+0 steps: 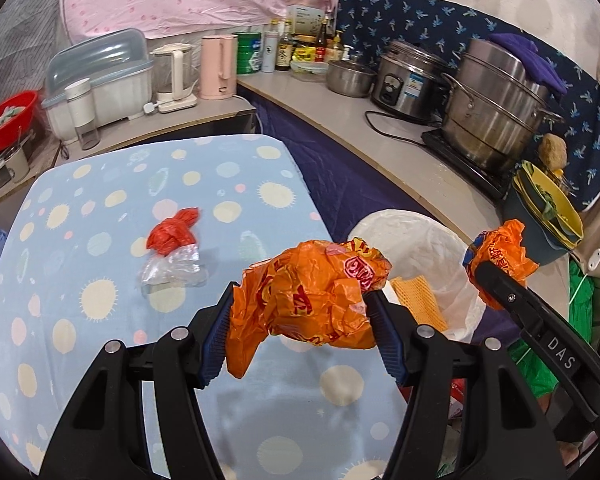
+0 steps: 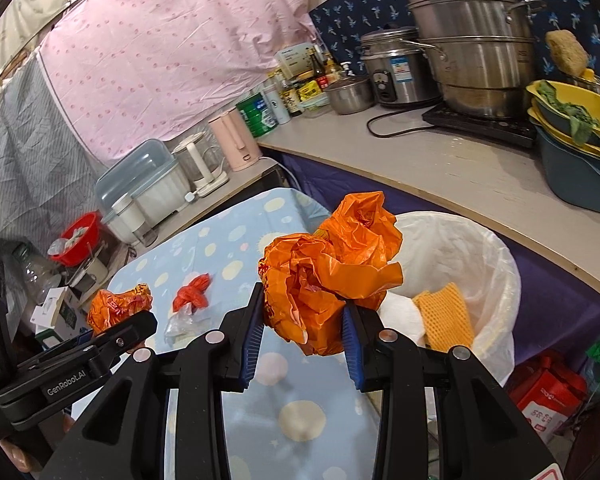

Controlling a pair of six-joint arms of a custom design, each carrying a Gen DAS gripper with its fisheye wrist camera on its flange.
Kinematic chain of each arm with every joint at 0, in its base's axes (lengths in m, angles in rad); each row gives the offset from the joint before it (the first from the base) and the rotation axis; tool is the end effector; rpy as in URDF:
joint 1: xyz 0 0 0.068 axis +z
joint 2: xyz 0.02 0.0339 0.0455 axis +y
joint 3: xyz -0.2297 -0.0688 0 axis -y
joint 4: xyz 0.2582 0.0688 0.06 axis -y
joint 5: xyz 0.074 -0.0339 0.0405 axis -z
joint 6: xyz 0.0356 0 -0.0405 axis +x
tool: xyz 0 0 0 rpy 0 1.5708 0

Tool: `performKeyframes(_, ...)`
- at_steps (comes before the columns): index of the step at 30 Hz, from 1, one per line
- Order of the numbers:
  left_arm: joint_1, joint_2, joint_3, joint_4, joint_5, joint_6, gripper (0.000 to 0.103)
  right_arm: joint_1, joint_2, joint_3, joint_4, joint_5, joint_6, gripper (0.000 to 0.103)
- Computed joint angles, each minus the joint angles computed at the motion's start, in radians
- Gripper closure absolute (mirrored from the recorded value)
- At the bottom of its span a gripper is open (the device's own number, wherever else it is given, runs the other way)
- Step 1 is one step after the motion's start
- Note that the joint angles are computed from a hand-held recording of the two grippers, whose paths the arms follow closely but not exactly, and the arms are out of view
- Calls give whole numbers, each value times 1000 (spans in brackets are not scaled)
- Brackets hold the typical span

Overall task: Collect trash
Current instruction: 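Lift both wrappers and carry them toward the bin, then open both tools over the bin to drop the orange wrappers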

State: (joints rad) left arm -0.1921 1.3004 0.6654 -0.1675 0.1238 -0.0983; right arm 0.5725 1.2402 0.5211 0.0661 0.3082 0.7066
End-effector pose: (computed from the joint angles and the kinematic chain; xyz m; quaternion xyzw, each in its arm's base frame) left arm 0.2721 -0.0574 0.1514 0.0665 0.9232 -0.1109 0.3618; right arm 0.2286 0.1345 0.1403 0.1272 0.8794 0.1508 0.4333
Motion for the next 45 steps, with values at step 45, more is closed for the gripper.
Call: performKeyframes(45, -338, 530, 392, 23, -165, -85, 43, -371, 102, -111, 158, -229, -57, 69)
